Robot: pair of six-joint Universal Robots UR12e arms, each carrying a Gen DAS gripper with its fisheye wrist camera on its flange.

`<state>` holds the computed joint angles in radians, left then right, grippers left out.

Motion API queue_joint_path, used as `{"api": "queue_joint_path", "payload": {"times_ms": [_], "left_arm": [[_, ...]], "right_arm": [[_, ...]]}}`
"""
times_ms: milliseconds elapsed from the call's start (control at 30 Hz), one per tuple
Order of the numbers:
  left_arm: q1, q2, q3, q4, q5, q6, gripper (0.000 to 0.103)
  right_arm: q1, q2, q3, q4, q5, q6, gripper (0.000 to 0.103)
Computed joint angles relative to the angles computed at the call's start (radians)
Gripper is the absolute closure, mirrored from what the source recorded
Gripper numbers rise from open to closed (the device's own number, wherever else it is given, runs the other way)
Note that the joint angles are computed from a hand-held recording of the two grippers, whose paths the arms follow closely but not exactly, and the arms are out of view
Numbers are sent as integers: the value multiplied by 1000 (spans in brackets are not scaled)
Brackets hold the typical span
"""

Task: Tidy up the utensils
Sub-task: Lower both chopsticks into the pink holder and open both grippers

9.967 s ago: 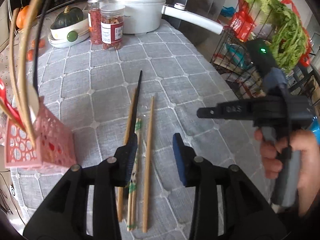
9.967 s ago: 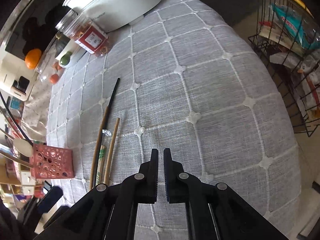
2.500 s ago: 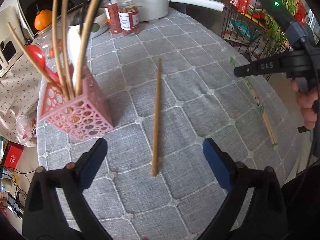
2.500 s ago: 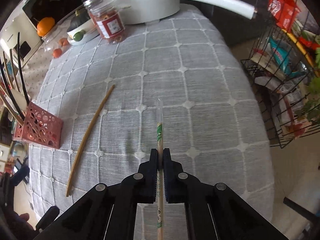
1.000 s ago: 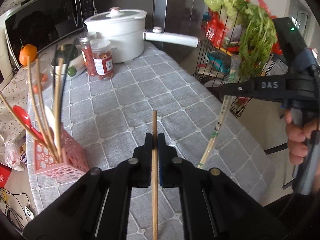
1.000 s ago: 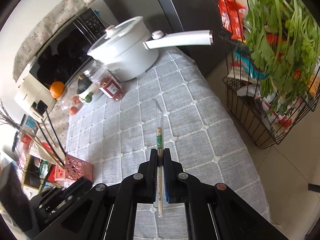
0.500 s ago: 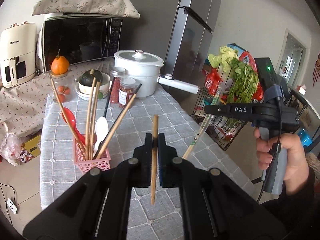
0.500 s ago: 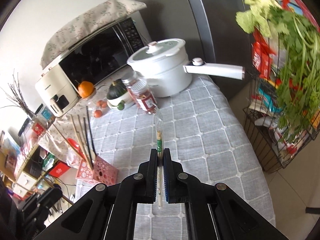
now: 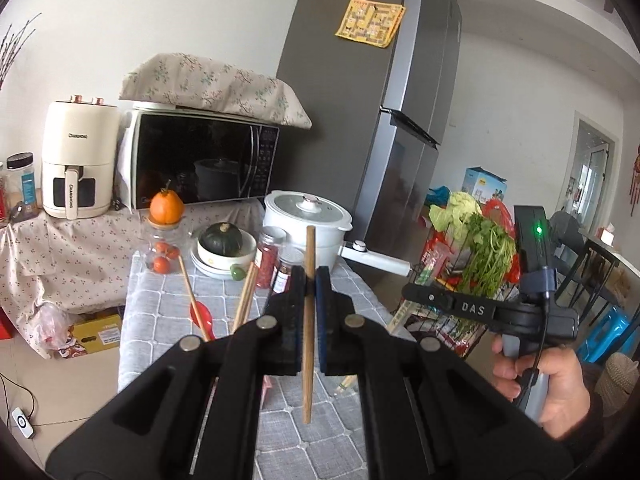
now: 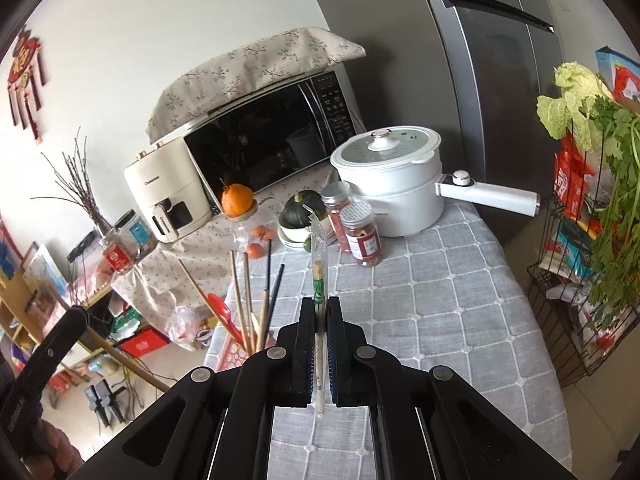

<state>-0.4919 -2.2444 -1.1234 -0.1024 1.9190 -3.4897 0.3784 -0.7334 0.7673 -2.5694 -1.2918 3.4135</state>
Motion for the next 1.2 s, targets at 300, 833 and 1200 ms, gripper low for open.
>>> {"api": "queue_joint_path", "payload": {"times_ms": [300, 833, 1200], "left_arm": [[1, -26, 27, 53, 167, 32, 97], [39, -86, 88, -169, 169, -46, 96], [59, -57, 50, -218, 53, -163, 39]], "right_arm": [[17, 30, -47, -29, 52, 4, 98], [36, 62, -86, -48, 76, -2, 98], [36, 81, -104, -76, 89, 22, 98]]}}
